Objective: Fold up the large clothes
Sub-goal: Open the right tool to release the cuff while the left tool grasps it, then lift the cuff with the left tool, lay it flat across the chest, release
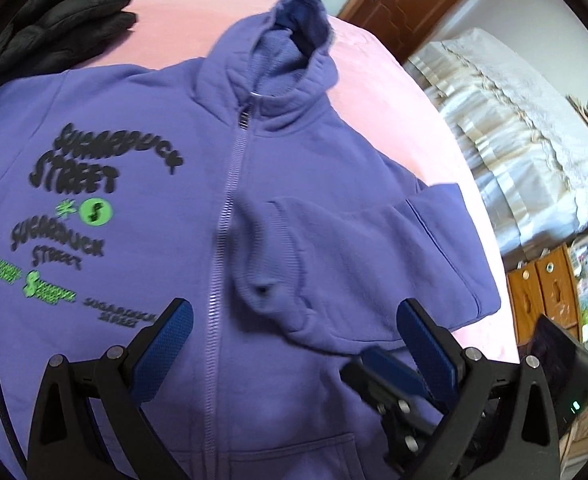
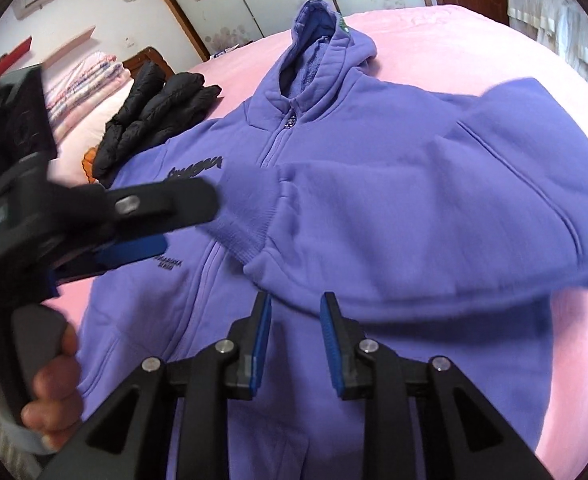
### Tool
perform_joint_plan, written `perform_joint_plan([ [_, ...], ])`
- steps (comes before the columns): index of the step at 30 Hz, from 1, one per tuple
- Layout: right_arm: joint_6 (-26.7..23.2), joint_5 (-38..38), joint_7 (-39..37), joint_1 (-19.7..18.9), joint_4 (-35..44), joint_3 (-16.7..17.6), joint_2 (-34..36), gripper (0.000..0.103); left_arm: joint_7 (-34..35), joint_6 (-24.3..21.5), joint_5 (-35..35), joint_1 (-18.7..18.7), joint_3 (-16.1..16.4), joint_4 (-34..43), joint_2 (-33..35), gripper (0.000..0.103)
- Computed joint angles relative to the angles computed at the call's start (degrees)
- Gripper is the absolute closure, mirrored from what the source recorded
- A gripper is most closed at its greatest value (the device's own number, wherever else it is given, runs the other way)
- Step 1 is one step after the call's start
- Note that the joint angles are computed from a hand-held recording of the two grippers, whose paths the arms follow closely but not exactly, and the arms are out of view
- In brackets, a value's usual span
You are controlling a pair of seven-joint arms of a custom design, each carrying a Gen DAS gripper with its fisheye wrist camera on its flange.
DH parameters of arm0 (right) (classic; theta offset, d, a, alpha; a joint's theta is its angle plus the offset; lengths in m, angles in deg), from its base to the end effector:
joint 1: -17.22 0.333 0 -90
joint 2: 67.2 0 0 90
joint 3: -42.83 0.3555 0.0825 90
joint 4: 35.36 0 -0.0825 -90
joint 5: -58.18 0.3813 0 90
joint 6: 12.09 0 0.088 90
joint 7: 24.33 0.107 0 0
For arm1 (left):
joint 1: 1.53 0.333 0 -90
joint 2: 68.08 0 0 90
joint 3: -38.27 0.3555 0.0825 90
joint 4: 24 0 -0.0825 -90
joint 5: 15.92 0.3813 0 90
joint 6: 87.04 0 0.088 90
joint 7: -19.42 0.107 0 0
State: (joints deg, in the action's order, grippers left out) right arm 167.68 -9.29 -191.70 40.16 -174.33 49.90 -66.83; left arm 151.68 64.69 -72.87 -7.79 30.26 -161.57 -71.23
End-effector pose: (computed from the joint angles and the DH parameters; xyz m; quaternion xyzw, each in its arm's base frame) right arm 0.3849 0.3157 0.3930 -0.6322 0.6929 -0.0759 0.3383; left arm 0.4903 -0.1019 0.3998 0.6152 -0.7236 0.3113 0.0313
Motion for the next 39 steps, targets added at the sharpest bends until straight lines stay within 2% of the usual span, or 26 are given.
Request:
perform_joint_plan([
  [3, -2.10, -3.19, 5.07, -0.19, -2.14, 0.72, -2.64, 0.077, -1.76, 0.70, 2.10, -0.39, -0.61, 0.32, 1.49, 0.005],
  [5, -2.77, -3.43, 6.79, -0.86, -3.89, 1.46, -4.31, 0.077, -1.58, -0.27, 1.22, -0.36, -0.69, 0.73, 2.62, 0.017],
  [7, -2.52, -4.92, 9.77, -1.99, -5.48, 2.20, -5.84, 0.077, -1.40, -1.06, 0.16, -0.11, -0.78, 1.10, 3.63, 0.039],
  [8, -2.95, -4.68, 10.42, -2.36, -6.42, 2.60, -6.69, 0.077, -1.47, -1.11, -0.04, 0.01, -0.87, 1.20, 3.97, 0.044],
  [10, -5.02, -1.66, 8.55, -2.42, -7.92, 3.37, -8.12, 0.077, -1.69, -0.16, -0.32, 0.12, -1.16, 1.25, 4.47, 0.061],
  [11, -6.79, 1.21, 6.20, -2.03, -8.65, 3.69, -8.85, 0.077, -1.74, 0.48, -0.38, 0.13, -1.32, 1.25, 4.61, 0.066],
  [13, -9.97, 5.58, 1.73, -1.51, -9.70, 4.43, -10.00, 0.077, -3.32, 0.87, 1.52, 0.08, -1.53, 1.85, 5.35, 0.095],
  [16, -13.52, 9.65, -2.48, -1.33, -10.73, 5.37, -11.39, 0.077, -11.70, 1.01, 12.27, -0.28, -1.54, 3.03, 5.96, 0.096],
  [18, -15.45, 10.72, -2.87, -1.78, -11.50, 6.09, -12.77, 0.077, -14.65, 1.65, 17.25, -0.68, -1.88, 3.83, 5.86, 0.096],
  [21, -17.56, 9.97, -1.41, -3.64, -12.69, 6.59, -15.08, 0.077, -13.64, 2.49, 18.42, -0.78, -2.29, 5.01, 5.08, 0.096],
  [24, -16.17, 9.49, -0.30, -5.95, -14.05, 5.75, -16.41, 0.077, -13.24, 4.12, 21.15, -1.14, -2.42, 7.15, 4.28, 0.097],
  [28, -15.78, 7.74, 1.90, -9.63, -14.51, 5.66, -17.06, 0.077, -9.97, 10.62, 22.51, -1.26, -2.23, 9.78, 3.65, 0.096],
  [31, -14.84, 5.01, 4.36, -11.92, -13.74, 5.59, -15.97, 0.077, -8.03, 13.04, 21.15, -0.50, -1.66, 12.65, 5.17, 0.096],
  [35, -13.74, 1.95, 5.14, -12.73, -10.76, 4.33, -11.73, 0.077, -6.47, 11.35, 19.35, 2.12, -1.18, 16.27, 8.93, 0.096],
  [39, -17.34, 2.62, 3.87, -10.08, -8.43, 3.85, -9.35, 0.077, -11.47, 10.69, 24.84, 3.10, -0.45, 17.21, 13.03, 0.096],
])
